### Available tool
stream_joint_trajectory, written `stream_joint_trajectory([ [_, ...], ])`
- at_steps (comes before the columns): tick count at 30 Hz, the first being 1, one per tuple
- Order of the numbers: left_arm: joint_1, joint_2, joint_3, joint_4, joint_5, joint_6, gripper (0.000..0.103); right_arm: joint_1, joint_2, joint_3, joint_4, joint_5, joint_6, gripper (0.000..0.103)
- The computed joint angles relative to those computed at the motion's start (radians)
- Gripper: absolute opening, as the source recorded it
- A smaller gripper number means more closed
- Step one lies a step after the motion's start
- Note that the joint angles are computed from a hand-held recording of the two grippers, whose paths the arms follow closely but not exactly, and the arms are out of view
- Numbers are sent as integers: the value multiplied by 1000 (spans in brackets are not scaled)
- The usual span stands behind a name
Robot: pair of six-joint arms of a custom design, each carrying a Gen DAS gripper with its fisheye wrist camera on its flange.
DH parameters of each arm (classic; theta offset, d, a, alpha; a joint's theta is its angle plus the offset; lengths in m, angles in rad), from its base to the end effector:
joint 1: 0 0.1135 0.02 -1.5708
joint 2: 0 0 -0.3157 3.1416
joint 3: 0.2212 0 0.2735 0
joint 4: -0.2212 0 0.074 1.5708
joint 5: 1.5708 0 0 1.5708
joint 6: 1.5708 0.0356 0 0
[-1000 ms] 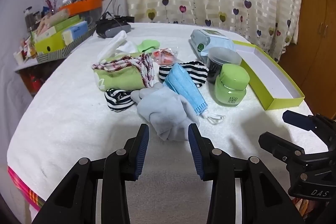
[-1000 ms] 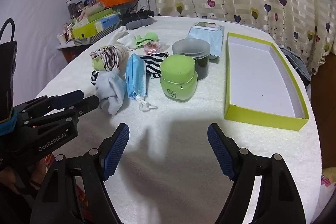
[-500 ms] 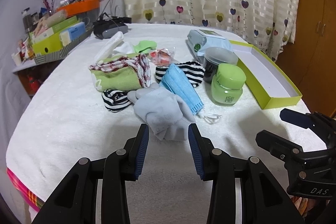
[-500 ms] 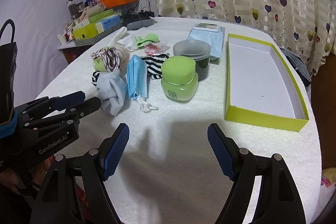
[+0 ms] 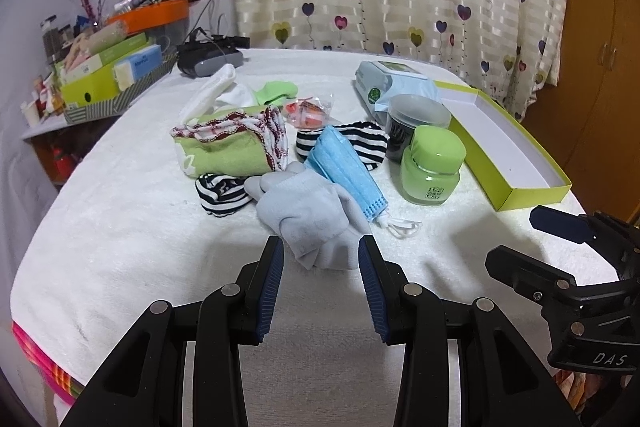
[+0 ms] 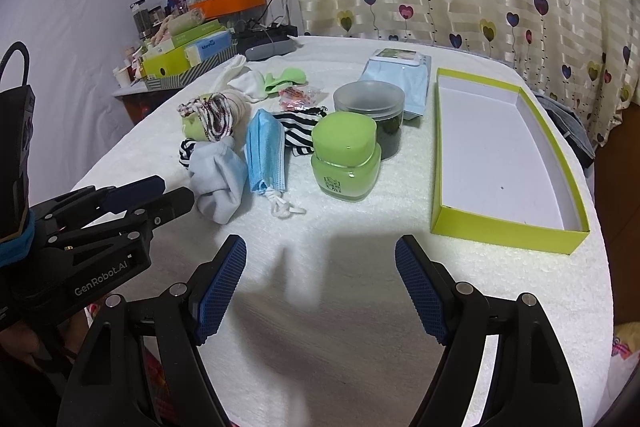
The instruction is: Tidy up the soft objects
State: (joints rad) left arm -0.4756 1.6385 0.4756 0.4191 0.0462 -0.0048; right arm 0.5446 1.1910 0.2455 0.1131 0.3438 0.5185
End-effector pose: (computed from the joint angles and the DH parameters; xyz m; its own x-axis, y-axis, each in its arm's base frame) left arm 0.2508 -0.1310 0.1332 -0.6043 0.3058 -0.7357 0.4847 0.8740 -0.0348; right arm 0.1603 0.0831 0.1460 -0.6950 0.1246 -0.7082 0.0584 0.9914 0.1171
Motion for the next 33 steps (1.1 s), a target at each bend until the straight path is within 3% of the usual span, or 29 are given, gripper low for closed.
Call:
stream_joint_trajectory([
  [33, 61, 23, -12, 34, 77, -4, 38, 18, 29, 3, 51, -10, -21, 77],
])
